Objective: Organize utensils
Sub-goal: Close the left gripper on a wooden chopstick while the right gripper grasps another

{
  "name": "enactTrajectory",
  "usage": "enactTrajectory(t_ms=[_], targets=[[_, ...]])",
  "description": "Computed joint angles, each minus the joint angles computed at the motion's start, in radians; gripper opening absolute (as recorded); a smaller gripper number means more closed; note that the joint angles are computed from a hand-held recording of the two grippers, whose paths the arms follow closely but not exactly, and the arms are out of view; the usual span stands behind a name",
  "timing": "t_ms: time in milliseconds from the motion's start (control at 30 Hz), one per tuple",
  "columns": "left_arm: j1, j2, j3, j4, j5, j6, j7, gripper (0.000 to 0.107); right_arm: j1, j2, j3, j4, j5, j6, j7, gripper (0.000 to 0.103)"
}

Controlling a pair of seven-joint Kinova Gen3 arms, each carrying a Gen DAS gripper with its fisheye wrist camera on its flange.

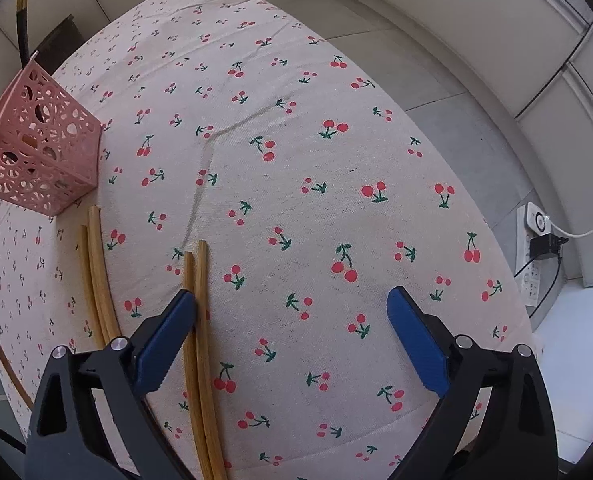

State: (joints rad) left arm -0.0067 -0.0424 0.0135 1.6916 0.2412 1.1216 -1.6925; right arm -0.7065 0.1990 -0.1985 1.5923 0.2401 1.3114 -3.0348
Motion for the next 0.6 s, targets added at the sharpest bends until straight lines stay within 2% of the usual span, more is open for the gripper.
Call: enactTrajectory(t_ms=[133,267,333,433,600], targets=[[-0.004,-0.005,-0.004,0.003,0.0,-0.001,-0.006,0.008,-0.033,0.049,0.0,-0.046,0.045,0.052,0.006,0.089],[-0.004,-0.009,-0.005,0.008,-0.004,-0.008,-0.012,0.008,-0.055,0.052,0.001,-0.062,0.072,0.05,0.034,0.067],[-0.006,-0.005,-0.005,0.01,-0.012,-0.01,-0.003,0.008,-0.056,0.046,0.001,-0.058,0.073,0.041,0.057,0.062],[-0.01,-0.001,-0.008,0.011,-0.016,-0.01,0.002,0.008,-0.046,0.026,0.002,-0.038,0.068,0.027,0.083,0.049],[-0.014,-0.003,-0.009,0.012,-0.014,-0.008,-0.003,0.008,-0.006,-0.034,-0.001,0.028,0.038,-0.024,0.117,0.02]])
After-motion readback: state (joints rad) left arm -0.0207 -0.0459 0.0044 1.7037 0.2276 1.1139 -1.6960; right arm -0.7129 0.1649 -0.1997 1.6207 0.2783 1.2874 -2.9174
